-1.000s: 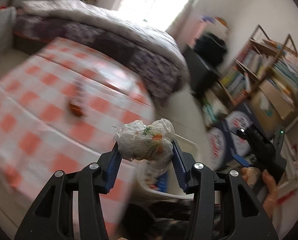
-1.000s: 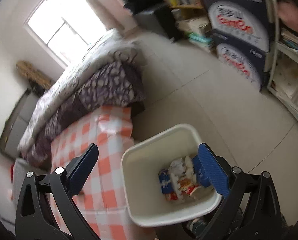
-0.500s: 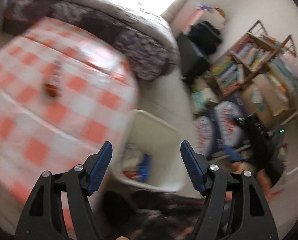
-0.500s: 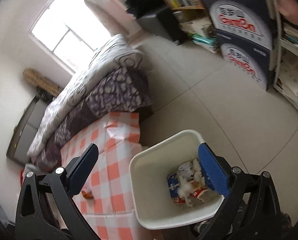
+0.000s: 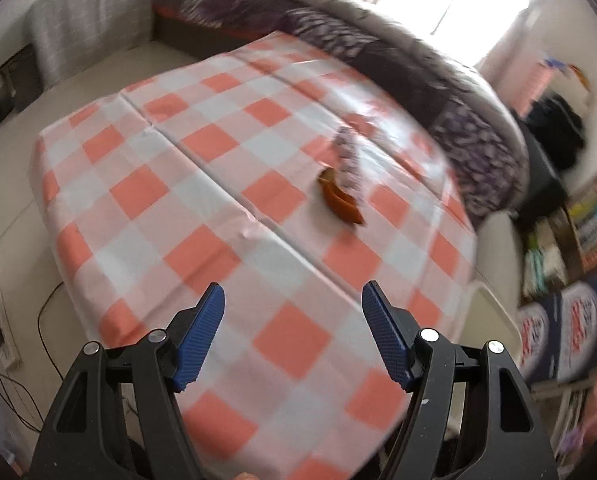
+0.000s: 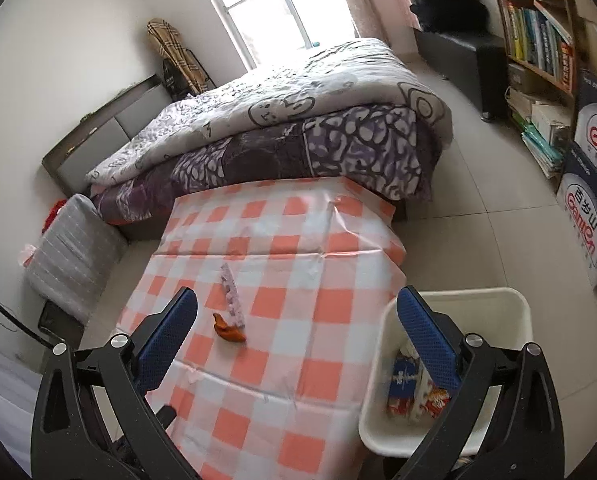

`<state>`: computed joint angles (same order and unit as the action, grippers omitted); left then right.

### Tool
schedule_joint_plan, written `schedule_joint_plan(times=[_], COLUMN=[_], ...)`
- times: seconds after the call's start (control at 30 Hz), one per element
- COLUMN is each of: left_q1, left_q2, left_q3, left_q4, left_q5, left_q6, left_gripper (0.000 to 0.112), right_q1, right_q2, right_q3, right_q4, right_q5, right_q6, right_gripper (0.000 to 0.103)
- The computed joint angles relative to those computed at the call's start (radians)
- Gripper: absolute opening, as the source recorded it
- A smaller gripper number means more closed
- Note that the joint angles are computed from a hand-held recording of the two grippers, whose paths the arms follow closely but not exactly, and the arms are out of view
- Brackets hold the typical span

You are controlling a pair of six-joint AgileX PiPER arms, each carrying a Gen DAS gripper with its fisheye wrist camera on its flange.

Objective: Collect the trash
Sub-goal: 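Grasp the orange cloth piece with the left gripper and lift, then grasp the pink fuzzy strip with the right gripper and lift it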

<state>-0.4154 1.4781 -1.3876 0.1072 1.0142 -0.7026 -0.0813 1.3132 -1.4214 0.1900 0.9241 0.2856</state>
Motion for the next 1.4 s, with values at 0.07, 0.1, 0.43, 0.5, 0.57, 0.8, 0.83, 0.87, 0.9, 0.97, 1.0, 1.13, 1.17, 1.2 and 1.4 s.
schedule_joint_plan(times=[0.07,0.1,0.43,0.5,0.57,0.8,0.83,0.87,0.9,0.97,1.0,1.13,1.17,1.2,1.4], left_q1=[0.027,0.032,0.041,0.016,0.018,0.127,0.153,0.178,0.210,0.275,0.313,0.473,0.471,0.475,0.614], left_q2=[0.121,0.179,0.689,0.705,0.679,0.325,0.244,0.167,0.089,-0.030,-0.079,-0.197,-0.209,-0.226,-0.270], left_q3=[-0.081,-0.127,-0.679,-0.707,-0.660,-0.204,-0.136,-0.081,-0.031,0.046,0.074,0.098,0.090,0.081,0.047], left_q4=[-0.013,-0.011,-0.002,0.075,0.071,-0.136,-0.170,-0.193,-0.225,-0.289,-0.325,-0.412,-0.374,-0.332,-0.367], left_q5=[-0.006,-0.006,0.118,0.150,0.127,-0.025,-0.029,-0.022,-0.017,-0.013,-0.004,0.052,0.047,0.048,0.070], left_q6=[-0.011,-0.020,-0.147,-0.162,-0.117,0.139,0.187,0.227,0.267,0.326,0.354,0.443,0.433,0.430,0.539], left_gripper=[0.069,0.068,0.039,0.029,0.019,0.015,0.015,0.015,0.015,0.015,0.015,0.015,0.015,0.015,0.015], right_q1=[-0.035,-0.066,-0.245,-0.231,-0.218,-0.031,0.004,0.048,0.103,0.201,0.245,0.359,0.393,0.408,0.420], right_q2=[0.030,0.059,0.157,0.177,0.193,0.245,0.283,0.325,0.372,0.479,0.540,0.741,0.816,0.866,1.050], right_q3=[0.024,0.020,-0.075,-0.089,-0.093,-0.134,-0.169,-0.210,-0.257,-0.360,-0.415,-0.584,-0.648,-0.703,-0.872], right_q4=[0.043,0.070,0.254,0.232,0.243,0.055,0.051,0.031,-0.012,-0.076,-0.114,-0.213,-0.295,-0.337,-0.394], right_q5=[-0.014,0.012,0.100,0.108,0.122,0.117,0.141,0.159,0.166,0.153,0.145,0.088,0.089,0.112,0.148], right_q6=[-0.040,-0.050,-0.106,-0.086,-0.085,-0.006,-0.011,-0.004,0.022,0.025,0.016,-0.034,-0.017,0.000,0.052], right_gripper=[0.096,0.096,0.096,0.096,0.096,0.096,0.096,0.096,0.096,0.096,0.096,0.095,0.095,0.093,0.088])
